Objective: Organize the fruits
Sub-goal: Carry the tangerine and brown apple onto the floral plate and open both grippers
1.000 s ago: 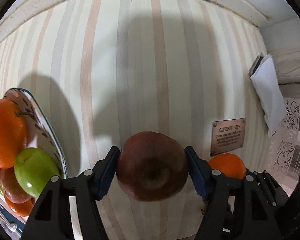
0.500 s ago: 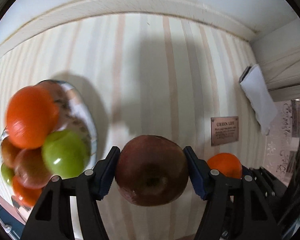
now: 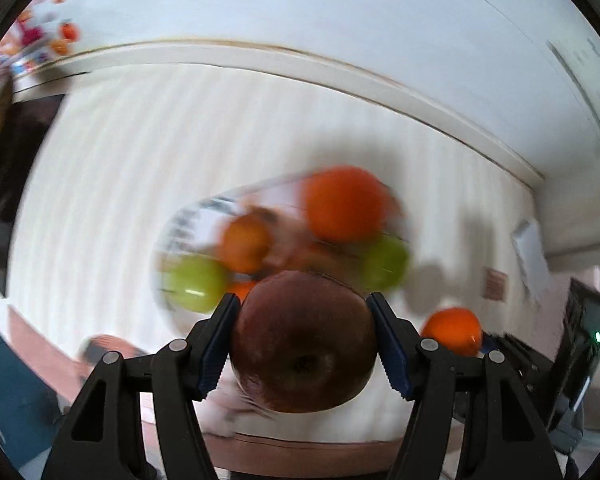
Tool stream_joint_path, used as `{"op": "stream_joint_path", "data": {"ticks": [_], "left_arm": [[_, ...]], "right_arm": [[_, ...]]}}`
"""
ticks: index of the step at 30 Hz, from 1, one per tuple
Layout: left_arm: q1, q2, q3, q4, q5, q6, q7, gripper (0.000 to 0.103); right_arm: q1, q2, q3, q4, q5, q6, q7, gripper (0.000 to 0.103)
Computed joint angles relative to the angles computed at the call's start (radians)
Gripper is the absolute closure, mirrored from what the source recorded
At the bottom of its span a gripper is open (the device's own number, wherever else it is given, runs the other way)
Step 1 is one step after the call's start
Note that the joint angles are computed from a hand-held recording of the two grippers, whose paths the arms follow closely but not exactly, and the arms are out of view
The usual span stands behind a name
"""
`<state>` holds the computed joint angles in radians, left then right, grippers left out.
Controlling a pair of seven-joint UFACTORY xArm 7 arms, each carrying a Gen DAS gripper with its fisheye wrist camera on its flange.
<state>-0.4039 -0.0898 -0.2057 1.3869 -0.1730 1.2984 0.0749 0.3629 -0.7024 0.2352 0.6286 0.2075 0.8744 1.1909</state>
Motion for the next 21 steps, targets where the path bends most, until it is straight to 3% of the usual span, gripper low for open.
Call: {"op": "stream_joint_path", "data": {"ticks": [6,12,16,21], "left_arm": [[0.04,0.154,0.03,0.125,0.077,0.001,-0.025,0.04],[0.04,0.28,0.036,0.219,0.099,0.017,-0.018,0.04],[0.039,0.363,0.042,0.287,0.099,0.06,-0.02,0.04],[0.057,0.448,0.047,0.36,0.043,0.138,-0.026,0.04]], "right_arm": [[-0.017,0.185,0.028,0.083,-0.036,-0.114,0.021,0.035],[-0.029,0.259,0.013,0.198,-0.108,-0.074,0.006,0.035],[-0.043,0.369,-0.013,0.32,-0.154,-0.036,-0.081,0.035],[-0.031,0.507,-0.041,0.433,-0.123,-0.02,-0.202,0.035]]}}
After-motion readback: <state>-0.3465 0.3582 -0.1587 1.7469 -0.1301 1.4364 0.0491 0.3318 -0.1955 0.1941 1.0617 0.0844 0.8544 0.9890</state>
